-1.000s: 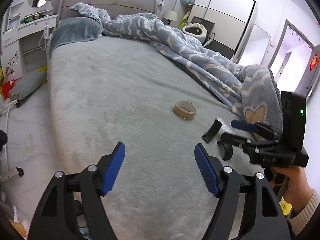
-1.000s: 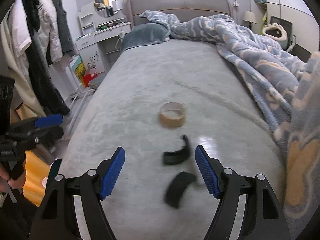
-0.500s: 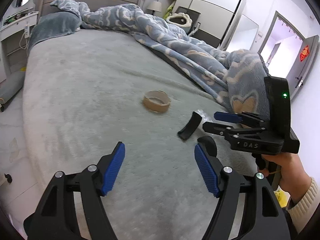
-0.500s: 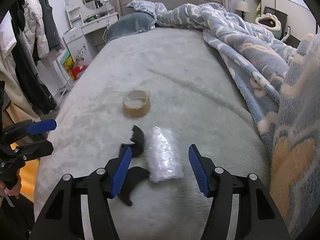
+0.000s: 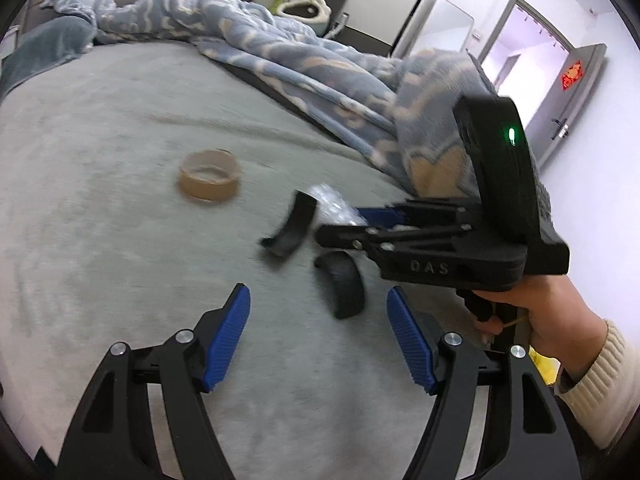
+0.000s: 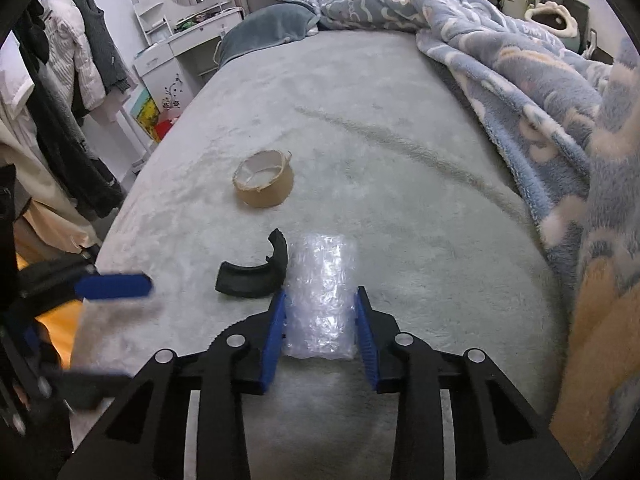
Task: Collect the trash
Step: 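Grasp the small black rubber wheel with the left tool while the right tool holds the bubble wrap, then carry the wheel with the left tool while the right tool carries the bubble wrap to the bin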
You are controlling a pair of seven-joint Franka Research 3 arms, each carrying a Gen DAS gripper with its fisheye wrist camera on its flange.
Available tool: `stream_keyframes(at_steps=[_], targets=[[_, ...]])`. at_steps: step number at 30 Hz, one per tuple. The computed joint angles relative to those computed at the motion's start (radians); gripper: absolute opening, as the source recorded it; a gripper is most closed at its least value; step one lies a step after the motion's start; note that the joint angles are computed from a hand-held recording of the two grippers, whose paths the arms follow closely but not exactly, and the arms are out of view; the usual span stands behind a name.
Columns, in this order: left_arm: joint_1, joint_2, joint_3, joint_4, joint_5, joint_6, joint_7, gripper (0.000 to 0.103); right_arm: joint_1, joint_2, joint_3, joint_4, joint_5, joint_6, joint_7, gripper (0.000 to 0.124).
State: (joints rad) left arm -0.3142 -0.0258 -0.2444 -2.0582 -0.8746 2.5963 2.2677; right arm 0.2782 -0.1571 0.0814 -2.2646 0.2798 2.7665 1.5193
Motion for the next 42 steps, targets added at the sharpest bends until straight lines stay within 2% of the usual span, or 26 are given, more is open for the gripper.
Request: stream_keyframes(at_steps=[9,18,23,30,34,42], targets=[[-0.007,0.038,-0.027,0.019,0.019,0.025,-0.03,0.066,-0.024,-0.046,0.007,-0.044,-0.038,0.061,0.041,0.033],[-0.013,0.085,-0.053,0.046,0.074,0.08,-0.101,0.054,-0.013,-0.077,-0.006,-0.075,-0.01,0.103,0.005,0.033],[-0.009,0.111,-0.069,0.061,0.126,0.108,-0.168,0.043,0.002,-0.096,-0.016,-0.092,0.027,0.124,-0.032,0.033],[0.001,0.134,-0.094,0.079,0.15,0.134,-0.204,0.035,0.005,-0.104,-0.02,-0.102,0.054,0.132,-0.066,0.033],[0.002,0.139,-0.102,0.08,0.18,0.146,-0.224,0.023,0.002,-0.108,-0.018,-0.106,0.062,0.141,-0.069,0.033],[0.007,0.106,-0.108,0.054,0.141,0.147,-0.174,0.022,-0.01,-0.118,0.002,-0.098,0.05,0.161,-0.026,0.033]])
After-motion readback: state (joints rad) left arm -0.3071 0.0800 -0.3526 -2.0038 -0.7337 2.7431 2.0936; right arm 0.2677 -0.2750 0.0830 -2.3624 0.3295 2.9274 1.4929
